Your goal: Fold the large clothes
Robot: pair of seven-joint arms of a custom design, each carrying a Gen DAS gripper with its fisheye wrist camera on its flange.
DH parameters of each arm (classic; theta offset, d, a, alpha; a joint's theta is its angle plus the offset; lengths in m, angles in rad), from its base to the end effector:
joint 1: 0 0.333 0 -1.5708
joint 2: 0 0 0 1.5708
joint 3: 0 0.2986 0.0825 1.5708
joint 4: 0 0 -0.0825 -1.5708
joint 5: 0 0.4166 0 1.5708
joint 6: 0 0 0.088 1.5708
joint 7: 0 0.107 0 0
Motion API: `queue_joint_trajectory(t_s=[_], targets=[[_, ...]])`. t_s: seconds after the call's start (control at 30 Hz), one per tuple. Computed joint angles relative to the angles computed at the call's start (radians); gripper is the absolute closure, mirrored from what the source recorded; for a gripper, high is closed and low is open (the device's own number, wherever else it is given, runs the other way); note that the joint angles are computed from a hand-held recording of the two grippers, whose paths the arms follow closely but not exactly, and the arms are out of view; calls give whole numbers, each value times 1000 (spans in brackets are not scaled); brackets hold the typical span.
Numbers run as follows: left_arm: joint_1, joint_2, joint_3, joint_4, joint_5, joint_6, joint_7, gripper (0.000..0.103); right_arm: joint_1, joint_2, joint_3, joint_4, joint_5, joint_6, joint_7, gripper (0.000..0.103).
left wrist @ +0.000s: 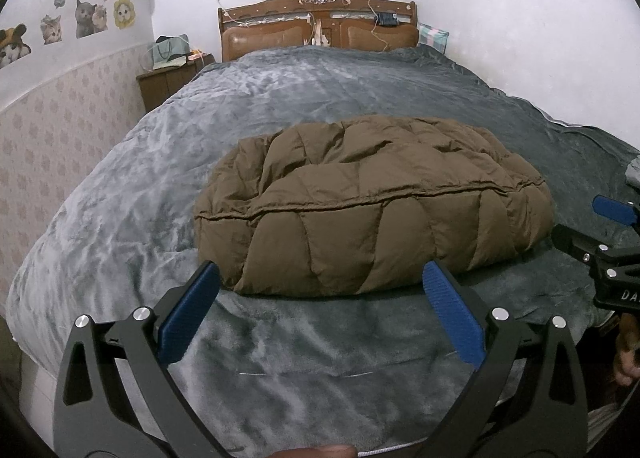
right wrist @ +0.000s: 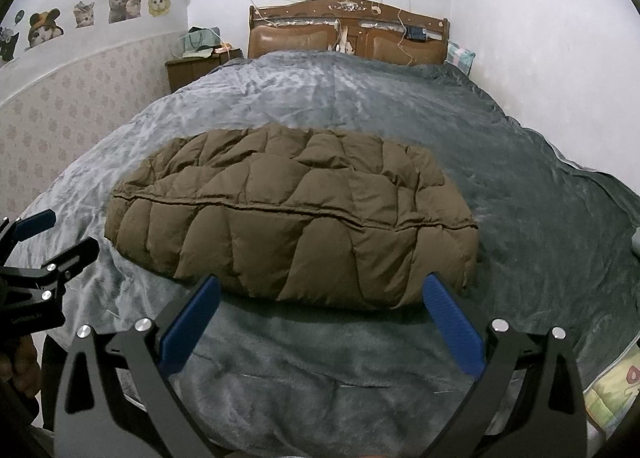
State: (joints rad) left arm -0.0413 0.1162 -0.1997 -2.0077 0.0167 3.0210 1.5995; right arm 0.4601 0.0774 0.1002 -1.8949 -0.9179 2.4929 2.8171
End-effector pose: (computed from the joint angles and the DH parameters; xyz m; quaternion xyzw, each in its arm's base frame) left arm 0.6344 -0.1530 0.4749 -0.5442 0.7175 -0.3417 0.2688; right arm 0.5488 0.3478 0.4867 -0.6165 0.6680 -0.3165 0.2710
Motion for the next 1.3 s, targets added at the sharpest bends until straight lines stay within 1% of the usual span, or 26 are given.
queue_joint_trajectory(t_s=[0.27, 0.53, 1.03, 1.2, 1.3], targets=[[0, 4, -1, 4, 4, 0, -2, 3, 1, 1, -1, 4, -1, 5, -7, 2], [1, 5, -3, 5, 1, -1, 1, 3, -5, 2, -4, 7, 46, 3, -35, 2], [-7, -5, 5, -7, 23, 3, -24, 3, -11, -1, -5, -1, 48, 20, -46, 2], [-5, -7, 1, -9, 12, 6, -22, 3, -11, 0, -6, -2, 45, 22, -46, 2], [-11, -9, 7, -12, 31, 13, -34, 3, -13, -2, -6, -7, 49, 31, -53, 2]])
